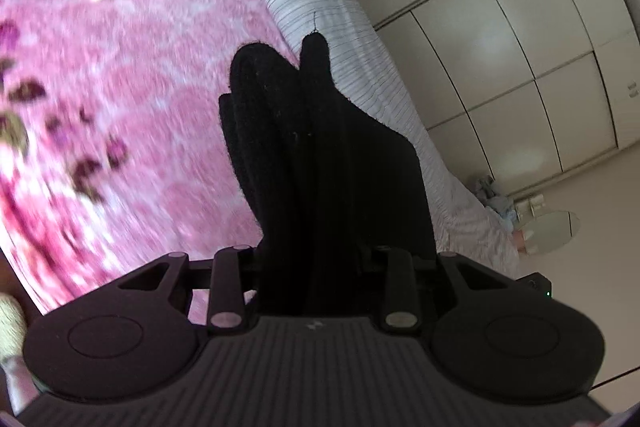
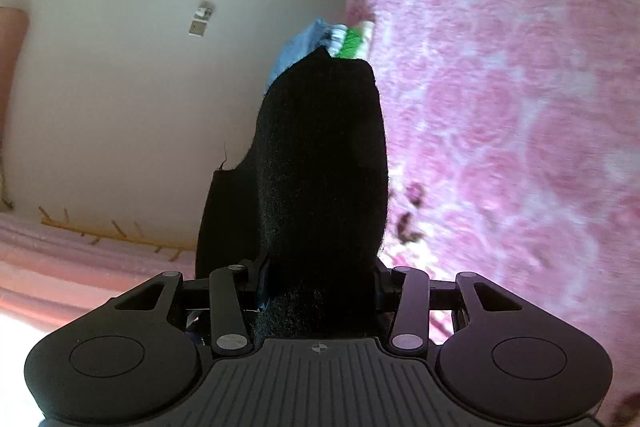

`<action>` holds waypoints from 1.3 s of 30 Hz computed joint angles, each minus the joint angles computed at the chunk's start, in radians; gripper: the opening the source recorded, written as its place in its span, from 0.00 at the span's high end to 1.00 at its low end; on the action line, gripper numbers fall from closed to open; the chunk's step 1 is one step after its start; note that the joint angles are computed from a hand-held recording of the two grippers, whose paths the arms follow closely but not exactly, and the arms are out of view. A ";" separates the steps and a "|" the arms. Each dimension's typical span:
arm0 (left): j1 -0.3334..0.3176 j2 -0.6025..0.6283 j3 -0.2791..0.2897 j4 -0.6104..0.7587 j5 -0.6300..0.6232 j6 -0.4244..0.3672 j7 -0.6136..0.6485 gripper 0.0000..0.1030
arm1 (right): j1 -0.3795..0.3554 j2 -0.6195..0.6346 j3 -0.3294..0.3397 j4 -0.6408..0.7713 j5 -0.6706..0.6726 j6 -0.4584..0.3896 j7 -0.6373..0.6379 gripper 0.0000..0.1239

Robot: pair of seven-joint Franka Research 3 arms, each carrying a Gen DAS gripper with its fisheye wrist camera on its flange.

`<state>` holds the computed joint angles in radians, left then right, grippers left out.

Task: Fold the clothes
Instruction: 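Lift the black bundle with both grippers and carry it toward the clothes stack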

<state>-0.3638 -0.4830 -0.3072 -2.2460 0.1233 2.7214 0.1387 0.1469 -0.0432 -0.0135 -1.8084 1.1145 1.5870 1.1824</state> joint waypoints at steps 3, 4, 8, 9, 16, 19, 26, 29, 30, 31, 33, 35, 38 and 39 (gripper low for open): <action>-0.113 -0.064 0.175 -0.071 -0.119 0.007 0.218 0.72 | 0.055 -0.069 0.050 -0.092 0.031 0.153 0.046 0.65; -0.140 -0.086 0.224 -0.082 -0.154 -0.010 0.299 0.72 | 0.078 -0.092 0.065 -0.119 0.042 0.207 0.069 0.65; -0.221 -0.146 0.406 -0.091 -0.281 -0.086 0.586 0.72 | 0.176 -0.146 0.116 -0.186 0.077 0.414 0.169 0.65; -0.229 -0.147 0.433 -0.088 -0.306 -0.093 0.635 0.72 | 0.200 -0.152 0.126 -0.194 0.085 0.461 0.194 0.65; -0.265 -0.103 0.565 -0.044 -0.483 -0.094 0.908 0.72 | 0.298 -0.102 0.148 -0.122 0.035 0.636 0.320 0.65; -0.236 -0.067 0.560 -0.009 -0.526 -0.078 0.954 0.72 | 0.314 -0.056 0.150 -0.060 0.011 0.666 0.327 0.65; -0.109 0.003 0.517 0.099 -0.553 -0.092 1.021 0.72 | 0.325 0.131 0.185 0.152 0.059 0.701 0.266 0.65; -0.086 0.034 0.543 0.153 -0.602 -0.107 1.103 0.72 | 0.327 0.215 0.214 0.256 0.063 0.718 0.262 0.65; -0.081 0.047 0.557 0.172 -0.621 -0.115 1.138 0.72 | 0.331 0.246 0.225 0.293 0.058 0.731 0.265 0.65; -0.078 0.063 0.571 0.191 -0.644 -0.123 1.174 0.72 | 0.339 0.278 0.238 0.333 0.047 0.752 0.273 0.65; -0.078 0.101 0.618 0.240 -0.701 -0.155 1.268 0.72 | 0.359 0.347 0.261 0.418 0.016 0.796 0.296 0.65; -0.082 0.150 0.683 0.302 -0.778 -0.219 1.378 0.72 | 0.394 0.436 0.282 0.517 -0.039 0.861 0.341 0.65; -0.074 0.263 0.805 0.438 -0.915 -0.387 1.567 0.72 | 0.475 0.561 0.293 0.661 -0.159 0.972 0.465 0.65; -0.063 0.309 0.844 0.489 -0.965 -0.457 1.629 0.72 | 0.504 0.604 0.291 0.708 -0.198 1.009 0.508 0.65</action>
